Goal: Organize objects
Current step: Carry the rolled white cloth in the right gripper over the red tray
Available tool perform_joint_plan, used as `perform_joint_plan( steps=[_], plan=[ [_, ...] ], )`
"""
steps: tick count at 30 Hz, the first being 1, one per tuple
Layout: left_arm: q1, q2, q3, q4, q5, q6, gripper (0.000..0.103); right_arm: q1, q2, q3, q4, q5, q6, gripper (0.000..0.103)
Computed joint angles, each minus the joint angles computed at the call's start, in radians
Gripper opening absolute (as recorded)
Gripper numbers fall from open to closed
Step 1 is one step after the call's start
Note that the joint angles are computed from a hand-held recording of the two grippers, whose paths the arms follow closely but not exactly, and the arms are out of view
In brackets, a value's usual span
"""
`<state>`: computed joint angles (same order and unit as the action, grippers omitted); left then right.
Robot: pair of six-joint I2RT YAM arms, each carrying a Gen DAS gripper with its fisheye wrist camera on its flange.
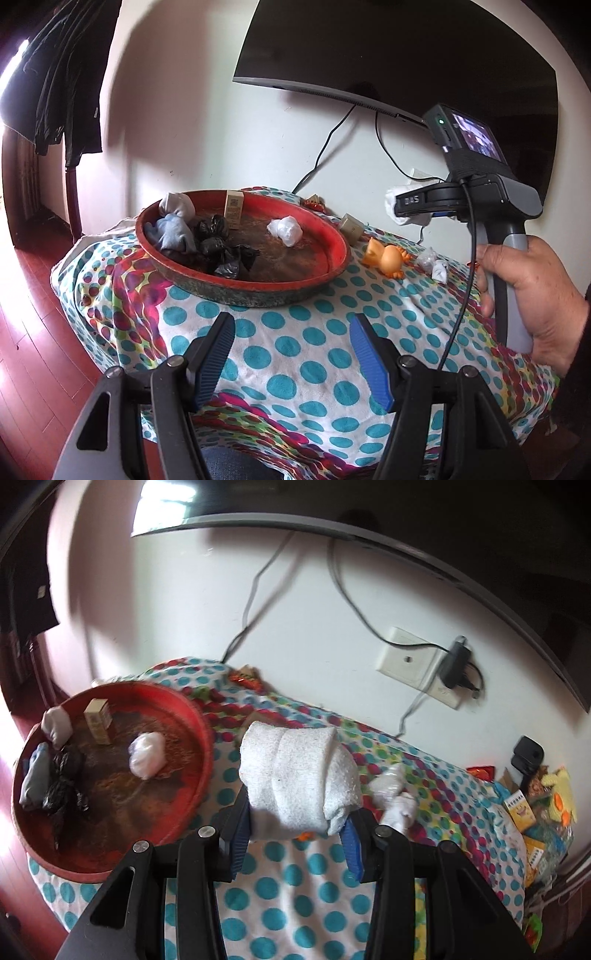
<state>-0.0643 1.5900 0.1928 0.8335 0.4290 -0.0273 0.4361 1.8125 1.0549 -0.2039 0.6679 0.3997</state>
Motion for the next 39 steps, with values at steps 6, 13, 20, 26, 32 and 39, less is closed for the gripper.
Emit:
perform_joint_plan(
  steps=[6,13,20,26,32,39],
  plan=[
    [0.007,0.01,0.007,-0.007,-0.003,-0.001,0.066,0.072,0.11,0.089,0.018,-0.088,-0.028,0.041],
    [0.031,0.054,0.058,-0.066,-0.021,-0.025,0.066,0.124,0.212,0.175,0.04,-0.221,-0.066,0.042],
    [0.05,0.07,0.078,-0.095,0.01,-0.037,0.066,0.113,0.305,0.253,0.026,-0.297,-0.037,0.042],
    [0.053,0.09,0.098,-0.115,0.01,-0.044,0.066,0.125,0.358,0.28,0.035,-0.308,-0.028,0.042],
    [0.047,0.103,0.107,-0.127,0.014,-0.043,0.066,0.114,0.393,0.293,0.046,-0.359,-0.031,0.042],
    [0.048,0.113,0.118,-0.139,0.011,-0.046,0.066,0.108,0.401,0.27,0.076,-0.377,-0.029,0.042]
  ],
)
